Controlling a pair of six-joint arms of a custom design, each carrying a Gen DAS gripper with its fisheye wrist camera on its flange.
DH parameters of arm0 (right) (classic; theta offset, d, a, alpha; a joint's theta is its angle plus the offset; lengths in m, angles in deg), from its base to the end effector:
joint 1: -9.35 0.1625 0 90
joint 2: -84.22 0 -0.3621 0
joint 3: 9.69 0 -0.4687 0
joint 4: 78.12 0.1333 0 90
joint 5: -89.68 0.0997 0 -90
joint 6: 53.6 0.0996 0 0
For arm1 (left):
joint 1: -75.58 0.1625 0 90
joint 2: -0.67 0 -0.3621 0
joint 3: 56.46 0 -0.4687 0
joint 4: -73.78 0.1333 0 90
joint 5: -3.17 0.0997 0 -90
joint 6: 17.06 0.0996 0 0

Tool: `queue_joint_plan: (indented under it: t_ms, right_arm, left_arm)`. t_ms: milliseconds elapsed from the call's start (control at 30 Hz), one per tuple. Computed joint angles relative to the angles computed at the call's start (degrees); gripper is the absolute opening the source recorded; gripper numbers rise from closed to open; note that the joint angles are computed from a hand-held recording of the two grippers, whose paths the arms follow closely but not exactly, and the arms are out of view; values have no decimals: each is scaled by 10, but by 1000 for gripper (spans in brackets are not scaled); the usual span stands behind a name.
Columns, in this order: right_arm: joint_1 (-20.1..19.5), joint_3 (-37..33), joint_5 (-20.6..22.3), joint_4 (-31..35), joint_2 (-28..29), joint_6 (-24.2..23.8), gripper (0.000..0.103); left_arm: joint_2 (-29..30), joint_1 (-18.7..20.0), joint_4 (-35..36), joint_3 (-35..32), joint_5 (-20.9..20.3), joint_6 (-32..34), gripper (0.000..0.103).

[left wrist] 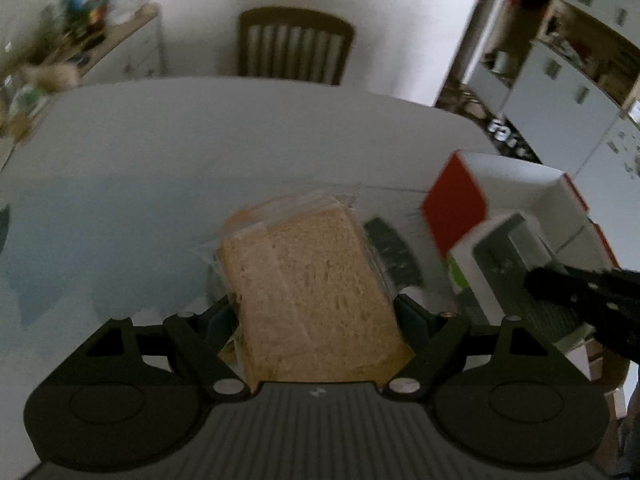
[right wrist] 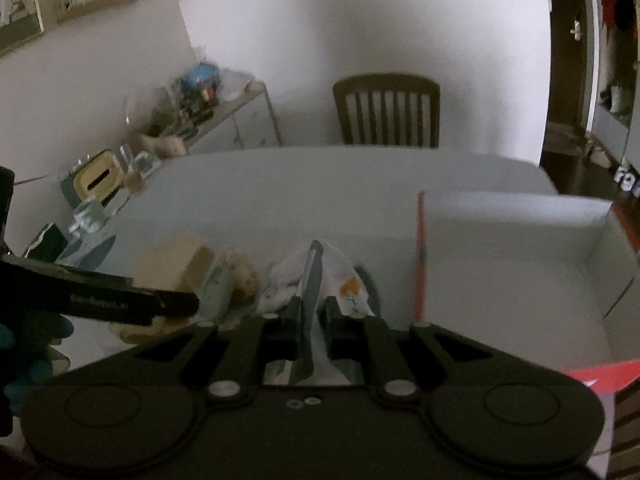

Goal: Organize objects
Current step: 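Carry the bread with the left tool while the right tool carries the green package into the red box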

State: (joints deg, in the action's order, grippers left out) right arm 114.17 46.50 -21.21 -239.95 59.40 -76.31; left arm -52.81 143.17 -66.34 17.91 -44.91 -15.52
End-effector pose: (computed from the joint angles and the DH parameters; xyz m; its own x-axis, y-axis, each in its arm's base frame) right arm 0.3158 -0.8113 0.0644 -0.8126 -0.2981 0.5008 -0.5511 0.6726 -0.4939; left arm -0.1113 -0.7941 0.2704 -0.8030 0.0038 -0.5959 0.3544 0.8070 -0.4725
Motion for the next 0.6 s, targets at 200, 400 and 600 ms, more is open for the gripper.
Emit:
queue_joint_plan:
  t_ms: [200,400,600]
  right_arm:
    - [-10,-14,-9,-27,-3,-12,10]
    - [-23,-29,-20,-57,-7,-19,10]
    - [-38,-54,-41,-82,-2,-18,10]
  left_arm:
    - [62,-16,10,-69,-21,37,83]
    - [127,-30,29,-142,-42,76,83]
    - [201,-40,70,-235,-55,90,83]
